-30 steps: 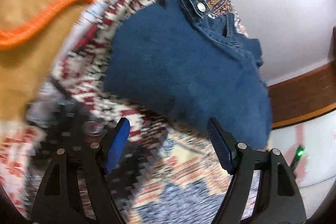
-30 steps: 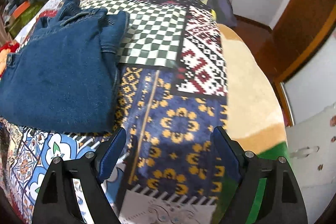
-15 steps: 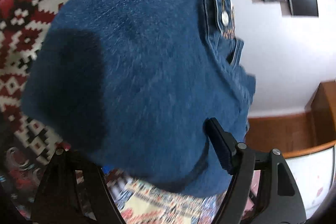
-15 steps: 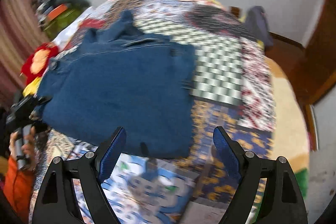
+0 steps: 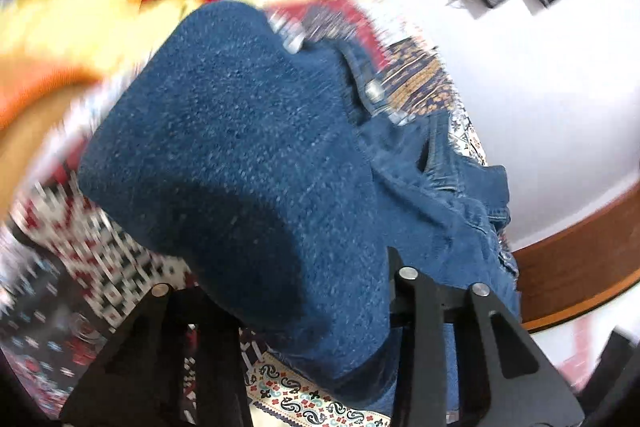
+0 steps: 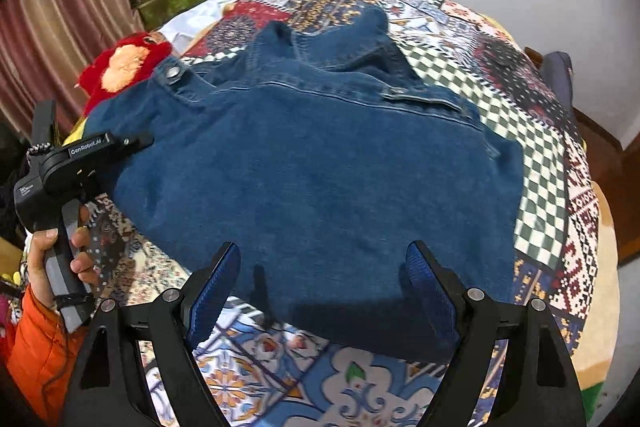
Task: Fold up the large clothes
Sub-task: 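Grasp the folded jacket with the left gripper and lift it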
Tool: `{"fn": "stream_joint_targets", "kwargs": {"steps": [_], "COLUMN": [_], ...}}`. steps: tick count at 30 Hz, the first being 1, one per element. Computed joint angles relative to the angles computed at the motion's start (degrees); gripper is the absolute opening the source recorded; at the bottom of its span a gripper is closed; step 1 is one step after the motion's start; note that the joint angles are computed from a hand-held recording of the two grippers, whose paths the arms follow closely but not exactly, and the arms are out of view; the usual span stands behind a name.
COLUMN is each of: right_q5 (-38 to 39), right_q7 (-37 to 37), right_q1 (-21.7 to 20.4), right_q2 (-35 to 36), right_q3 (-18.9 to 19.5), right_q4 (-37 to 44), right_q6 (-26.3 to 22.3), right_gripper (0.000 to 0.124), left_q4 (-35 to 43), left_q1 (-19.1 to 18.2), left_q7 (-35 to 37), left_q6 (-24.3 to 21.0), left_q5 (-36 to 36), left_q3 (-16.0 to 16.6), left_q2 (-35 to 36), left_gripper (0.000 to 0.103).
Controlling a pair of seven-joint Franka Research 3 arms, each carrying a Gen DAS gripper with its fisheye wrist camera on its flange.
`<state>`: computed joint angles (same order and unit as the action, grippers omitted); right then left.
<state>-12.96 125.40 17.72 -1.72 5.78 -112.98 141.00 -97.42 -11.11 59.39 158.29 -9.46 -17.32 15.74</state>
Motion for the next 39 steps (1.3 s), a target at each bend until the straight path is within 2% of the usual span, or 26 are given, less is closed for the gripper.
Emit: {"fn": "stream_joint_targets", "kwargs": {"steps": [3,7,10,13,16,18,21,24,26,28,31,34,35,37,39], "right_q5": [0.18,0.90,5.52,11.60,16.48,16.60,10.60,15.00,20.43,22.53,16.39,9.65,8.04,5.56,5.13], "right_q7": [-0.26,-0.28,-2.84,-7.43,-12.60,-14.05,-13.62,-17.23,-20.51,-20.26,-13.00,-5.06,-2.89,1.32,3.96], "right_q1": [0.23,0.71,1.40,2.29,3.33,4.67,7.70,6.38,4.57,3.67,1.95,-2.60,-4.39,-7.94,-10.64], "right_q2": [0.68,2.44,4.70,8.77,13.86,16.57,18.05,16.85,13.94,8.16,-3.45,-13.33,-16.31,-22.92,-28.35], "right_q3": [0.11,-0.04,-0.04,0.28,0.75,0.47,-1.12,-0.60,-0.15,-0.71,-1.66,-0.56,-0.09,0.98,1.57], "right_q4": [1.32,4.02,6.22,9.76,14.63,17.20,19.48,18.27,15.13,8.56,-3.74,-12.53,-14.89,-19.77,-23.54], "right_q6": [0.24,0.02,0.57,-0.02,-3.40,-5.57,-8.01,-8.07,-7.59,-4.94,-1.64,-3.21,-4.30,-6.80,-8.57], "right_gripper": [0.083,0.083,0.084,0.084,0.084,0.089,0.090,0.090,0.090,0.090,0.090,0.090,0.090,0.090,0.090], "left_q4": [0.14,-5.02,-9.15,-9.77,-9.46,-10.26,-10.38,-8.31,-5.67,-2.75,1.49,2.77,2.41,1.12,-0.81], "left_q1": [-3.05,-4.38,-4.28,-3.64,-3.42,-3.24,-3.37,-4.28,-5.40,-7.08,-10.39,-13.65,-14.50,-15.25,-15.25], "left_q7": [-3.90,-7.47,-9.73,-11.87,-13.24,-13.87,-14.87,-15.90,-16.12,-16.54,-14.53,-10.96,-8.21,1.60,16.78], "left_q6": [2.22,6.83,8.19,6.38,3.73,2.46,1.84,1.81,1.44,0.95,0.70,1.42,2.33,3.63,1.82], "left_q5": [8.18,16.45,23.72,29.81,36.47,40.94,46.27,51.45,54.56,58.63,63.33,66.74,66.90,62.14,52.27], "left_q3": [2.88,4.52,5.35,5.27,4.86,4.44,3.57,2.92,2.46,2.16,1.76,1.76,1.48,0.14,-2.48], "left_q2": [-1.85,-7.86,-12.89,-14.85,-15.65,-16.50,-16.47,-15.49,-14.06,-12.35,-9.22,-7.74,-7.45,-6.87,-6.52], "left_gripper": [0.034,0.034,0.034,0.034,0.034,0.034,0.034,0.034,0.034,0.034,0.033,0.033,0.033,0.033,0.034]}}
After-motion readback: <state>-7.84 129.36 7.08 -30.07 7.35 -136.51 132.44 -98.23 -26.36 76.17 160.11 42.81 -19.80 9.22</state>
